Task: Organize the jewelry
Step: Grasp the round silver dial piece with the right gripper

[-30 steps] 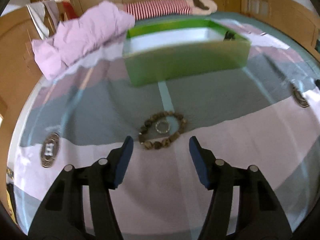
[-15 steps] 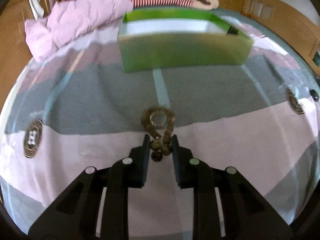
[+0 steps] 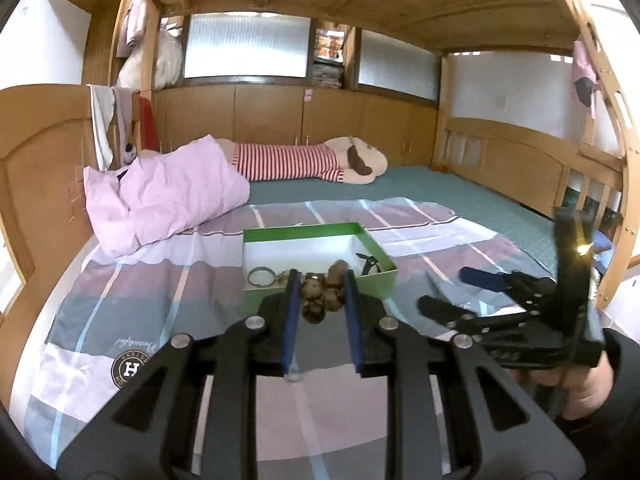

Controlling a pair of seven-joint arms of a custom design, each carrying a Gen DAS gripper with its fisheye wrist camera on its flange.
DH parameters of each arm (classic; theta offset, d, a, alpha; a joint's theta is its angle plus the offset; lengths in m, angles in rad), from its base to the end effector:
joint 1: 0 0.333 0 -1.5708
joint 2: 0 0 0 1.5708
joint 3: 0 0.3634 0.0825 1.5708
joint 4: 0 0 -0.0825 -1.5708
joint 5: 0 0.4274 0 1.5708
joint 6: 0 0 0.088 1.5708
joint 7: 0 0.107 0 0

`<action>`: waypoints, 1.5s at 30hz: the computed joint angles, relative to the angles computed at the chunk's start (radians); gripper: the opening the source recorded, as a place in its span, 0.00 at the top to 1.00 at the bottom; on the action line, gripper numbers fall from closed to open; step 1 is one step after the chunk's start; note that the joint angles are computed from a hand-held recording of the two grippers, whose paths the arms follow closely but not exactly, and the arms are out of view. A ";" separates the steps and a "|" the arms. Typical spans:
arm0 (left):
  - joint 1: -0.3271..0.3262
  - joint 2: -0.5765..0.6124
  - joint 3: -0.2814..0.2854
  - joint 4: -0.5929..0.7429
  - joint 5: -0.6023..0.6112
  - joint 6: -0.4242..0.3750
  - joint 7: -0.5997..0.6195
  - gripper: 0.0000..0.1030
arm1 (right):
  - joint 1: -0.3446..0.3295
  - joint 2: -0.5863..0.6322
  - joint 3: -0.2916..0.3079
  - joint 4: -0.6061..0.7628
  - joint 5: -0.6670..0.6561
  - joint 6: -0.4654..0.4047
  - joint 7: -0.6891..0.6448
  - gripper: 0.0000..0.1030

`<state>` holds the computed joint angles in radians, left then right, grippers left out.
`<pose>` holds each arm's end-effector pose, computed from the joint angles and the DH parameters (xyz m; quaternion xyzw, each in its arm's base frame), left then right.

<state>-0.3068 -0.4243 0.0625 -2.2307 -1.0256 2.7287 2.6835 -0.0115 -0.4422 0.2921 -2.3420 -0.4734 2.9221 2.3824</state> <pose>0.4896 -0.0828 0.6652 -0.3988 0.7381 -0.4951 0.2258 0.4579 0.1873 0.6356 -0.5866 0.6358 -0.3149 0.3904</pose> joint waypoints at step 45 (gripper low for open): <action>0.075 0.045 -0.013 0.041 0.096 0.005 -0.179 0.88 | 0.051 -0.059 -0.021 0.099 -0.485 -0.083 0.354 0.80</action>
